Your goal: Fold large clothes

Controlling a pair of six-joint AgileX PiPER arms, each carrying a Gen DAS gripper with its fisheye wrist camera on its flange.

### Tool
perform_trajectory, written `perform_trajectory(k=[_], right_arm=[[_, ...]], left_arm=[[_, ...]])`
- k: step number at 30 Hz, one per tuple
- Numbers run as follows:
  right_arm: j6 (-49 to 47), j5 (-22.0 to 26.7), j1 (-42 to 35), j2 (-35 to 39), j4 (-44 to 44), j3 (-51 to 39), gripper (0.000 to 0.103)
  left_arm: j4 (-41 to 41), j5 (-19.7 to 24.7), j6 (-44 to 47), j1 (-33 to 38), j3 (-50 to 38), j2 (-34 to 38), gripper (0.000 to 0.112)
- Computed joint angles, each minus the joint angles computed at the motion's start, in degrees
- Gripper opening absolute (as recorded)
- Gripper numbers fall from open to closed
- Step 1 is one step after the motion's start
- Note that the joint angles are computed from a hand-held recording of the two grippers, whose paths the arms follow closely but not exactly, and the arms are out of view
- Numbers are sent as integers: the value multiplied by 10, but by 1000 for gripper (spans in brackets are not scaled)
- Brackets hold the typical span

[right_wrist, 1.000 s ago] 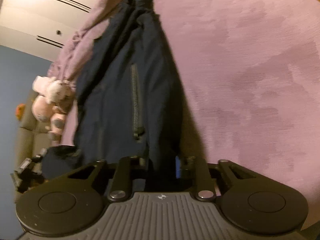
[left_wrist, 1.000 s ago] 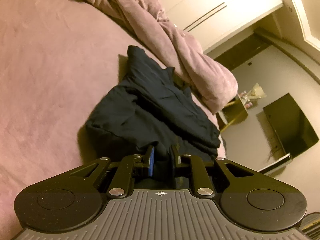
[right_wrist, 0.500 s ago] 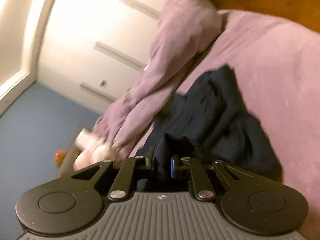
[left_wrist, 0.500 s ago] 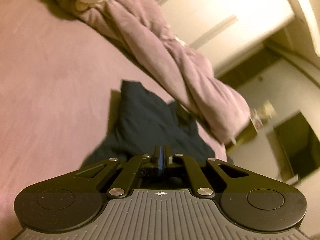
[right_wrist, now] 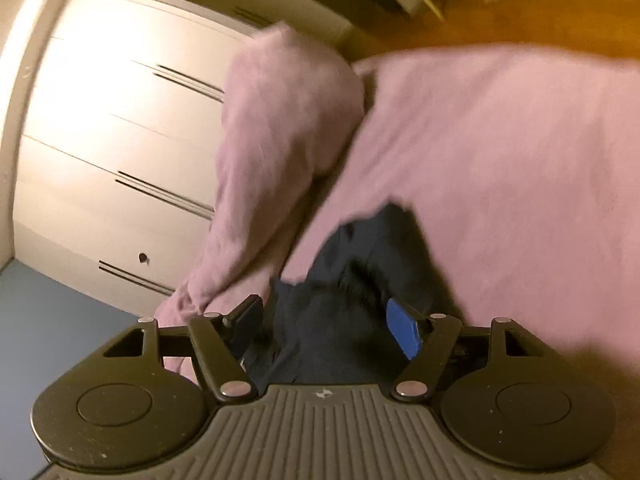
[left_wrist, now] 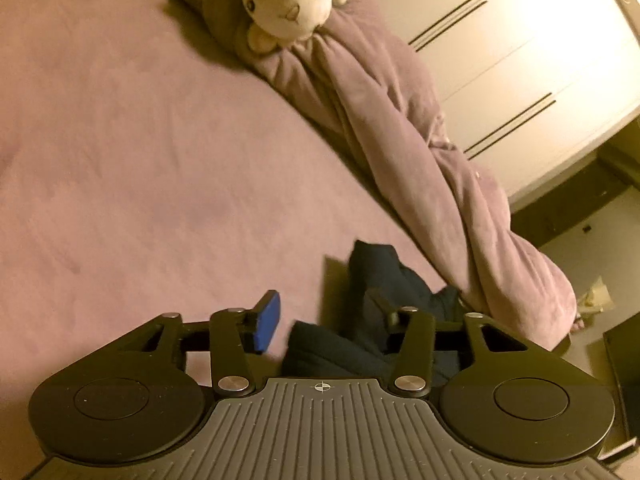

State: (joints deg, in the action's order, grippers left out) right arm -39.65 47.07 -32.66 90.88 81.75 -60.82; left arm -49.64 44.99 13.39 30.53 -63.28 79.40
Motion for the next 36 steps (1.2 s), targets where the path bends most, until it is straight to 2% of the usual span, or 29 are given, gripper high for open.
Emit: perform_trajectory(k=[3, 5, 7, 10, 12, 14, 15, 16, 17, 19, 22, 24, 26, 28, 30, 34, 36], right_arm=[[-104, -77, 47, -50, -87, 16, 70], [-169, -124, 101, -70, -138, 32, 73], [-189, -159, 141, -72, -167, 37, 75], [-168, -175, 168, -49, -203, 13, 74], [-126, -179, 181, -35, -251, -9, 63], [-102, -201, 199, -31, -293, -14, 37], [-84, -210, 211, -33, -321, -13, 34], [-87, -209, 215, -30, -329, -15, 25], [-95, -209, 217, -30, -328, -13, 22], [-107, -212, 219, -28, -321, -8, 20], [-150, -197, 205, -36, -276, 1, 15], [-173, -196, 202, -42, -258, 8, 15], [-197, -189, 198, -44, -249, 13, 15], [-188, -190, 199, -40, -264, 9, 17], [-166, -194, 202, -34, -284, 1, 22], [-109, -225, 222, -26, -344, -11, 47], [-107, -226, 223, -18, -343, -18, 48]], left_arm=[[-26, 38, 111, -4, 21, -6, 80], [-42, 65, 162, -18, 41, 0, 80], [-62, 82, 185, -31, 55, 13, 80], [-65, 53, 206, -60, 63, 23, 80], [-55, 37, 204, -72, 57, 29, 80], [-56, 27, 216, -80, 55, 30, 79], [-49, 21, 216, -87, 54, 28, 74], [-47, 17, 222, -89, 53, 29, 68], [-31, 6, 213, -97, 54, 25, 65], [-8, -20, 191, -110, 57, 21, 47], [-35, -19, 215, -92, 77, 0, 32], [-67, -17, 257, -82, 90, -13, 31], [-79, -14, 280, -75, 96, -11, 36], [-89, -9, 270, -60, 100, 0, 56], [-99, -1, 267, -45, 104, 10, 62], [-98, 4, 291, -37, 113, 7, 71], [-106, 14, 299, -32, 114, 13, 73]])
